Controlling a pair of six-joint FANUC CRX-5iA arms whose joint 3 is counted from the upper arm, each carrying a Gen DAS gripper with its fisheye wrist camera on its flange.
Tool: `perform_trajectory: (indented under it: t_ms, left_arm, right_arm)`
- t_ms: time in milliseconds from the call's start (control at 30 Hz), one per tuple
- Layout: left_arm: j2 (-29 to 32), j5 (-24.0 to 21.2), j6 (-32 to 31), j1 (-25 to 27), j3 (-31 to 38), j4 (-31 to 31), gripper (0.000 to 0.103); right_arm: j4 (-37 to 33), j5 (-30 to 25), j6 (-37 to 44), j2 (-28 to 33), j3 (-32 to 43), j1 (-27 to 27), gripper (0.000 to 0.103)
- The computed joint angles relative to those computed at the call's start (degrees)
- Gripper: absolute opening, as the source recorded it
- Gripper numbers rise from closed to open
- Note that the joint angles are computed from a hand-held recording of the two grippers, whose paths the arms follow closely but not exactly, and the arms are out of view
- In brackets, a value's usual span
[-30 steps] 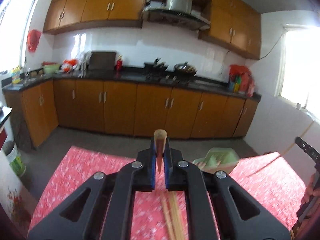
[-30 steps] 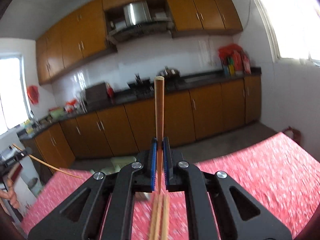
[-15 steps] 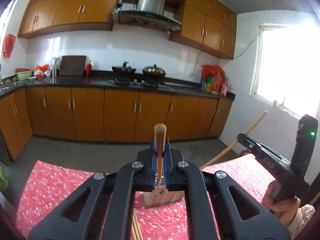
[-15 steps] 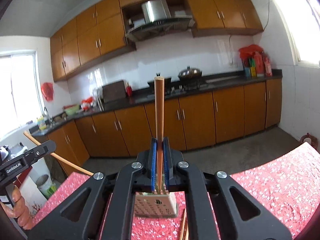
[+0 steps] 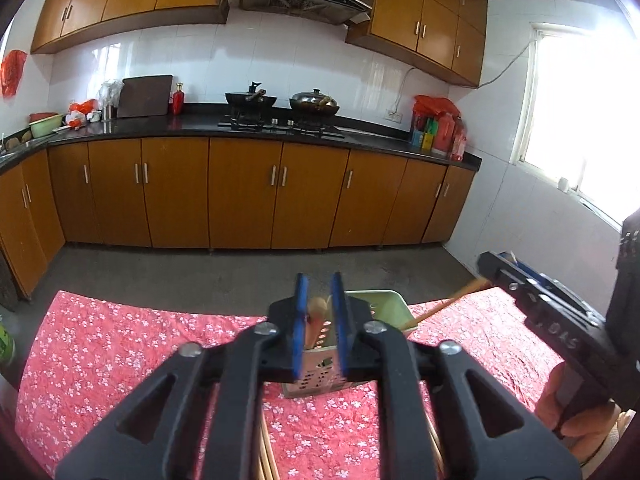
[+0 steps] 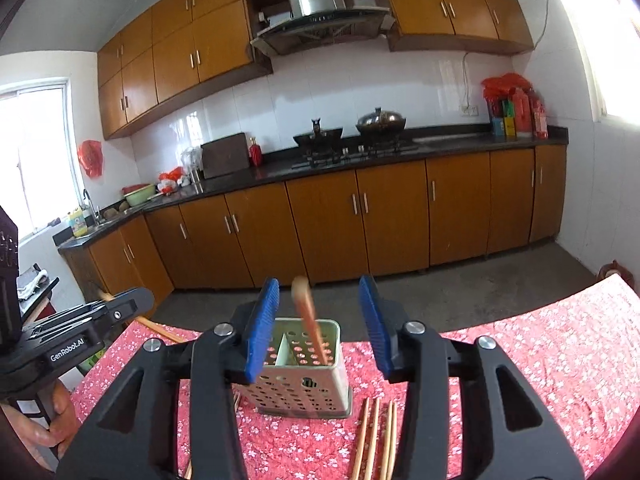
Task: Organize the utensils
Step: 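Lower the left tool's chopstick into the holder while the right tool releases its chopstick there, then return the left tool to grasp a chopstick while the right tool grasps another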
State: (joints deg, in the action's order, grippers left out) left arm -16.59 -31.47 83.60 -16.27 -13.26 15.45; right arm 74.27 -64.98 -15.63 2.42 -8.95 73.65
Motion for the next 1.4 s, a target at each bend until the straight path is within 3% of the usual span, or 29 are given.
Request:
perform_trajectory:
  t_ms: [233, 333, 433, 500, 567, 667, 933, 1167, 1400]
  left_arm:
    - [-6.02, 2.59, 1.38, 1.88, -3.75, 0.09, 0.038]
    - [-10.4, 2.99, 2.25, 3.84, -7.14, 0.64, 0.04]
    - [-13.41, 0.36, 6.12, 5.31, -8.89, -3.45, 0.04]
    - [-14.37, -2.45, 6.72, 6.2, -10.14, -5.3, 0.04]
    - [-14.91, -4.99, 6.02, 7.13, -12.18, -6.12, 0.04]
    - [-15.11, -8.55, 5.35, 8.0, -15.3, -6.69, 0.039]
    - [-15.77, -11.69, 3.31, 9.05, -22.08, -4.29, 0.039]
    - [-14.87, -11.96, 3.13, 8.04, -23.34, -4.38, 0.037]
    - [-13.88, -12.71, 0.83, 7.59, -24.08, -2.1, 0.029]
  right_arm:
    - [0.62, -5.85, -4.35, -3.84, -4.08, 3.57, 0.046]
    - [-3.18, -9.28, -6.94, -5.58, -6.53, 5.77, 0.046]
    - [-10.99, -9.81, -7.45, -6.47, -8.39, 7.24, 0.045]
    - [-17.63, -7.11, -6.17, -6.75, -9.9, 7.49, 0.026]
    - [-23.71, -3.41, -4.58, -6.5, -10.93, 7.45, 0.018]
    - [-28.08, -0.47, -3.74, -5.44, -11.76, 7.9, 0.017]
    - [-30.76, 1.3, -3.8, -3.48, -11.98, 8.51, 0.016]
    - [-31.82, -0.31, -1.08, -2.17, -10.33, 8.07, 0.016]
    - [-32.31, -4.73, -1.8, -1.31, -9.52, 8.42, 0.008]
